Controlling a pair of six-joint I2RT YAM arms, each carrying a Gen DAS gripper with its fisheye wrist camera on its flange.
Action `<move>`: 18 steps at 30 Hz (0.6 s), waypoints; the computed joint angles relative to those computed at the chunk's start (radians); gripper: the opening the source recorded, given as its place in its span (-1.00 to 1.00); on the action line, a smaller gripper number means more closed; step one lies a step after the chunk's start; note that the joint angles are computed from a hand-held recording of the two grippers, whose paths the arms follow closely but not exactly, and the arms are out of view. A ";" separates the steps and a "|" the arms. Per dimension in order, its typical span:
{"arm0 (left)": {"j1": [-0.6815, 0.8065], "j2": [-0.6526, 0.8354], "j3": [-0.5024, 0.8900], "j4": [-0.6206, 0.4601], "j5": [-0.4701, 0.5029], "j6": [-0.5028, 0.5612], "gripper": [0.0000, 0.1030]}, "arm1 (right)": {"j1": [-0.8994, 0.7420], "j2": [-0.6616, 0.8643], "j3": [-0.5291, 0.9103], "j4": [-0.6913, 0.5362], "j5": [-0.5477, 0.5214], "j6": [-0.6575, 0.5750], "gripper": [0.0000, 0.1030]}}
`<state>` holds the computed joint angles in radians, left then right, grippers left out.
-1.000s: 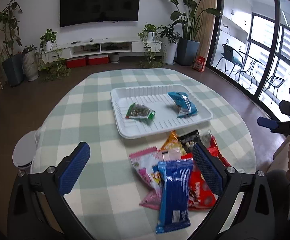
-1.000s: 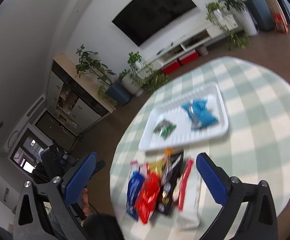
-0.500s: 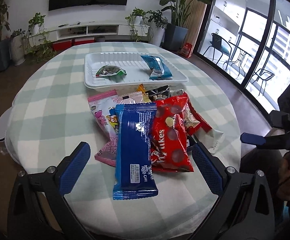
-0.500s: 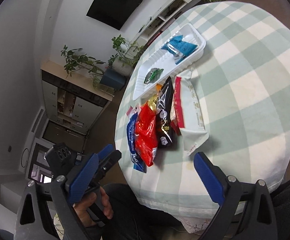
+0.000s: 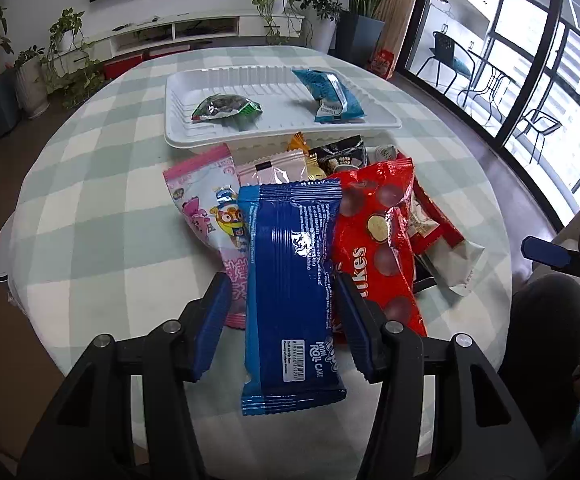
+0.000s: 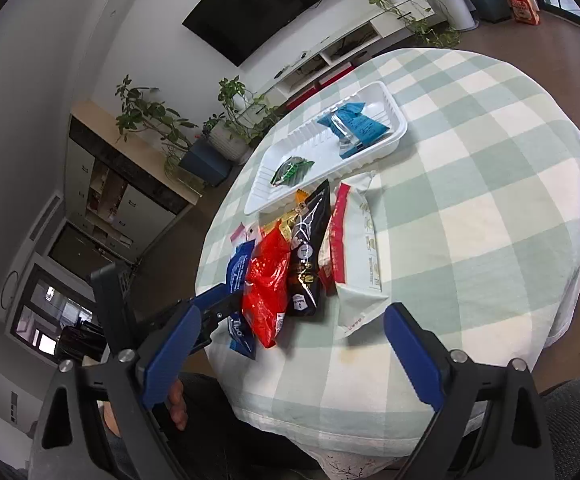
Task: Organize snacks
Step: 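Grasp the blue biscuit packet with the left tool, then grasp the red chocolate bag with the right tool while the left tool holds the biscuit packet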
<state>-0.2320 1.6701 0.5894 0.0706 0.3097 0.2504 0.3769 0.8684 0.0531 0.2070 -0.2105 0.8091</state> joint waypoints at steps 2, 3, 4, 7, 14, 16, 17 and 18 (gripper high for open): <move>-0.003 0.023 0.017 -0.005 -0.007 0.005 -0.01 | 0.023 0.000 0.004 -0.008 0.016 0.001 0.86; -0.005 0.031 0.023 -0.007 -0.009 0.005 -0.01 | 0.029 0.003 0.006 -0.009 0.021 0.002 0.86; -0.009 0.041 0.032 -0.013 -0.013 0.006 -0.04 | 0.037 0.004 0.008 -0.012 0.029 0.001 0.86; -0.016 0.061 0.049 -0.026 -0.005 0.019 -0.44 | 0.055 0.023 0.019 -0.020 0.049 -0.007 0.86; 0.009 0.041 0.033 -0.030 0.058 0.031 -0.52 | 0.091 0.052 0.037 -0.031 0.092 -0.007 0.84; 0.025 0.024 0.025 -0.035 0.083 0.033 -0.52 | 0.099 0.067 0.042 -0.025 0.100 -0.006 0.84; 0.034 0.015 0.019 -0.037 0.094 0.032 -0.52 | 0.101 0.085 0.046 -0.018 0.101 -0.003 0.84; 0.046 0.004 0.012 -0.039 0.106 0.032 -0.52 | 0.106 0.102 0.050 -0.011 0.104 0.001 0.84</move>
